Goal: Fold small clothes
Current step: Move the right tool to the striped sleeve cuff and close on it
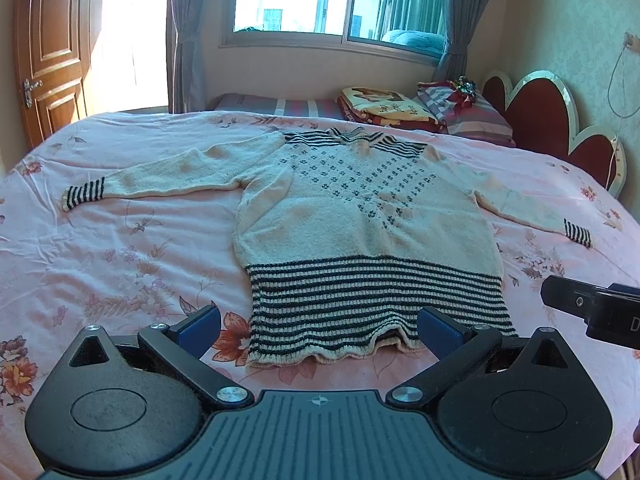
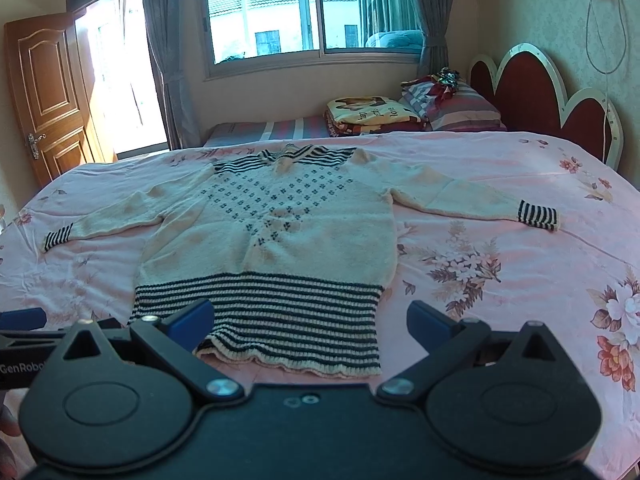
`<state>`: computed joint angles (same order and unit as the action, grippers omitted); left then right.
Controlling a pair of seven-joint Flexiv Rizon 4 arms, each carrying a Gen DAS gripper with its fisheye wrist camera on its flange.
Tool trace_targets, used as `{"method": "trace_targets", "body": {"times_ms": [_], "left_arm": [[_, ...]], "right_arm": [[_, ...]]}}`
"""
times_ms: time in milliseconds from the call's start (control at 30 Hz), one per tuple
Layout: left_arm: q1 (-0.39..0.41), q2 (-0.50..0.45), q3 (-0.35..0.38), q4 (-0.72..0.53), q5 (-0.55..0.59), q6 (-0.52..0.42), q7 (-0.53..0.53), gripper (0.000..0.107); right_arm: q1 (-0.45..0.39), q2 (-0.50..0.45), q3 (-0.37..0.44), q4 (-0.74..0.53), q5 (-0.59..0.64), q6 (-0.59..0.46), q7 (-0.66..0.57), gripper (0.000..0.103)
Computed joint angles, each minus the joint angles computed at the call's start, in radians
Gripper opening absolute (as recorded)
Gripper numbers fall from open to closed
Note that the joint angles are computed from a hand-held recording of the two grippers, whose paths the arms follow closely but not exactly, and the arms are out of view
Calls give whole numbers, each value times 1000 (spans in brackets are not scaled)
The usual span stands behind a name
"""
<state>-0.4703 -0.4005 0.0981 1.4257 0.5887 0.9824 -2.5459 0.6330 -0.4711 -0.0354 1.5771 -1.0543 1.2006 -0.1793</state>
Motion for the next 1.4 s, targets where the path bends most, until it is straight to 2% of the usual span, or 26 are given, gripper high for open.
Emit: {"method": "trace_targets", "body": {"times_ms": [67, 133, 233, 300, 333, 433, 533, 633, 800, 900, 967, 1000, 1100, 1233, 1333, 1400], "left_arm": [[38, -18, -20, 6, -52, 53, 24, 103], [60, -48, -28, -16, -107, 52, 67, 103], [82, -97, -25, -45, -149, 106, 139, 103], [57, -139, 21, -110, -138, 76, 128, 103], [56, -158, 32, -130, -140, 85, 124, 103], [56, -225, 54, -226, -167, 28, 133, 103], [106, -292, 6, -311, -285, -42, 186, 103], [124, -371, -2, -413, -354, -110, 225, 103], [115, -501, 28, -617, -372, -218, 251, 103], [110, -561, 54, -720, -364, -249, 227, 103], [117, -601, 56, -791, -366, -276, 220, 103], [119, -624, 63, -834, -362, -297, 213, 103], [130, -703, 70, -987, -355, -376, 225, 103], [150, -769, 57, -1117, -356, -431, 231, 103], [165, -786, 37, -1145, -370, -434, 236, 103], [168, -793, 37, -1154, -372, -443, 231, 103]], "right_arm": [[-17, -6, -9, 0, 19, 31, 48, 102], [-37, -13, -26, 0, 40, 52, 88, 102], [-45, -14, -112, 11, -53, 89, 219, 102], [-71, -24, -145, 3, -113, 105, 299, 102], [-92, -36, -156, -8, -131, 121, 342, 101], [-145, -84, -182, -54, -151, 159, 446, 100], [-188, -154, -213, -128, -124, 194, 498, 100], [-221, -235, -227, -211, -32, 212, 470, 99], [-298, -390, -165, -384, 179, 182, 343, 97], [-321, -456, -154, -457, 256, 187, 310, 94], [-349, -500, -100, -517, 318, 164, 249, 64], [-352, -520, -87, -544, 364, 152, 217, 45], [-345, -545, -119, -574, 388, 181, 239, 45], [-339, -577, -135, -613, 461, 236, 241, 66], [-352, -567, -63, -590, 552, 293, 233, 66], [-342, -558, -49, -577, 571, 292, 198, 66]]}}
